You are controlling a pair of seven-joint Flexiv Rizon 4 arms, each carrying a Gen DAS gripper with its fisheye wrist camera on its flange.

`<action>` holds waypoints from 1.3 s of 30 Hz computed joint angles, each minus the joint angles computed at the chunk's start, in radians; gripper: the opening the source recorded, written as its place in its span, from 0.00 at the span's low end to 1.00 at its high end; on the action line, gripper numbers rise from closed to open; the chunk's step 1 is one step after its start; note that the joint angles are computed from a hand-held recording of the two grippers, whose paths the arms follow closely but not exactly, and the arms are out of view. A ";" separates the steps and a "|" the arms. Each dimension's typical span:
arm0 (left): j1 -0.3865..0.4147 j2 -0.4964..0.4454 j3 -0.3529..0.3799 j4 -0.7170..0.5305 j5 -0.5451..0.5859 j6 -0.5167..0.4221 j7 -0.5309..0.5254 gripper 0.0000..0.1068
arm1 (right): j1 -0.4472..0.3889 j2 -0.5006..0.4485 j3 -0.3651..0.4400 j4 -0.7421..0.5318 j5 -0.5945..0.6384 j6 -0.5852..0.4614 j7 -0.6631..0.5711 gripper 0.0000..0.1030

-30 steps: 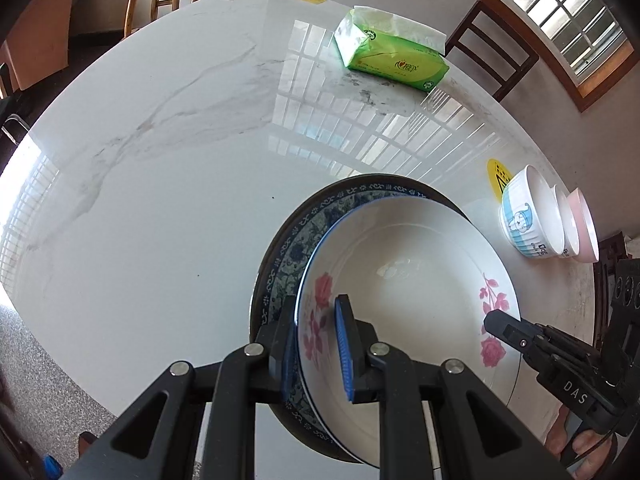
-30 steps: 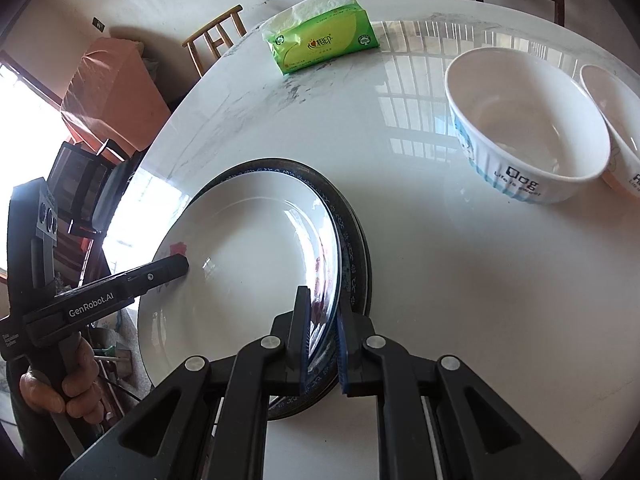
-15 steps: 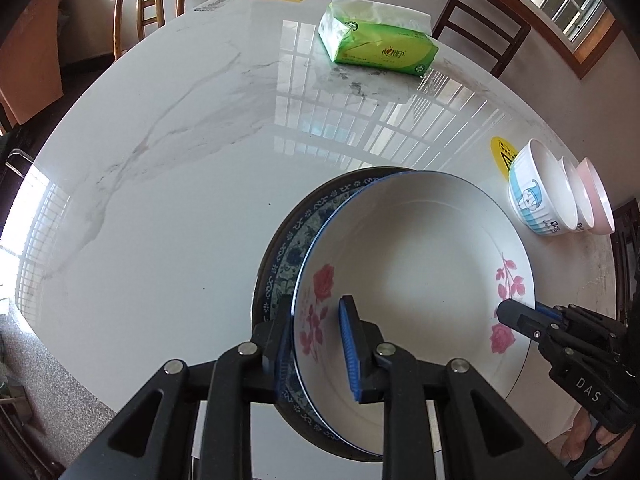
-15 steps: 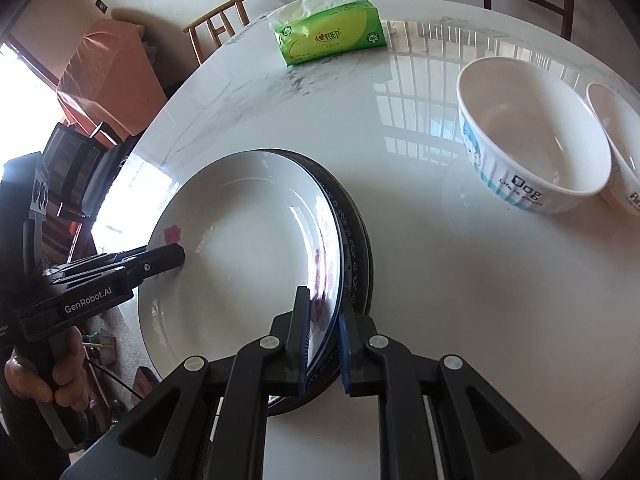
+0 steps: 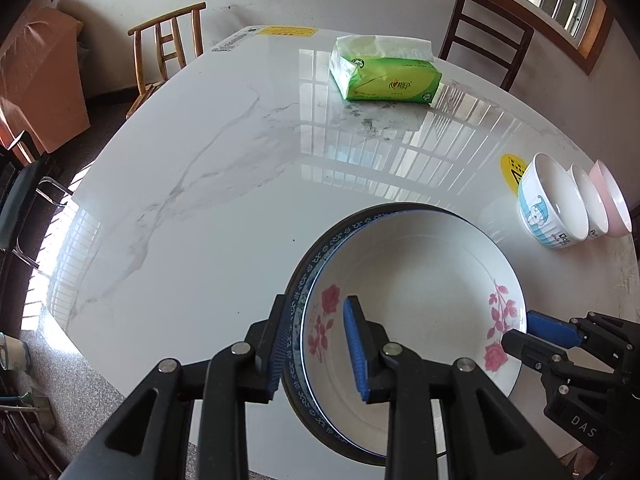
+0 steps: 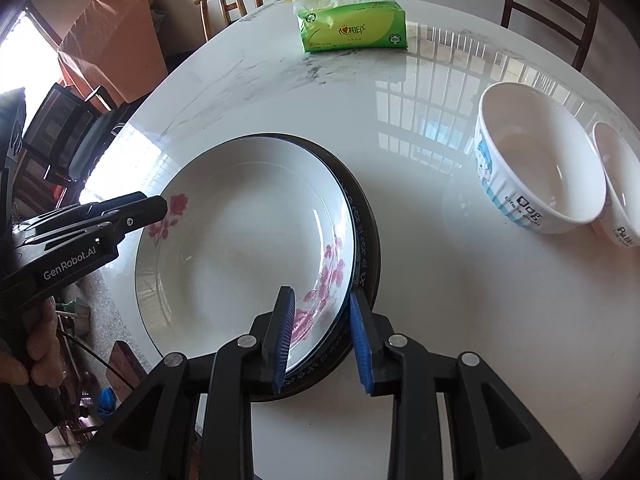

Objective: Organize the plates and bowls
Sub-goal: 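Lower the pink-flowered plate onto the stack and open both grippers, then move both grippers toward the rim of the large pink bowl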

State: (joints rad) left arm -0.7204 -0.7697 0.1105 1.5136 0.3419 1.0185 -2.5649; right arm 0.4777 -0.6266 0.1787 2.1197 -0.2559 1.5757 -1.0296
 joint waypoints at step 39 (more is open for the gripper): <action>-0.194 -0.472 -0.025 -0.971 -0.074 -0.363 0.198 0.44 | -0.059 0.254 -0.283 0.442 0.273 0.291 -0.215 0.40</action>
State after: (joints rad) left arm -0.9144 -1.2413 0.0854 0.5428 0.2677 0.6554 -2.3674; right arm 0.4182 -0.3728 -0.1045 2.5619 0.0173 1.8662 -1.2451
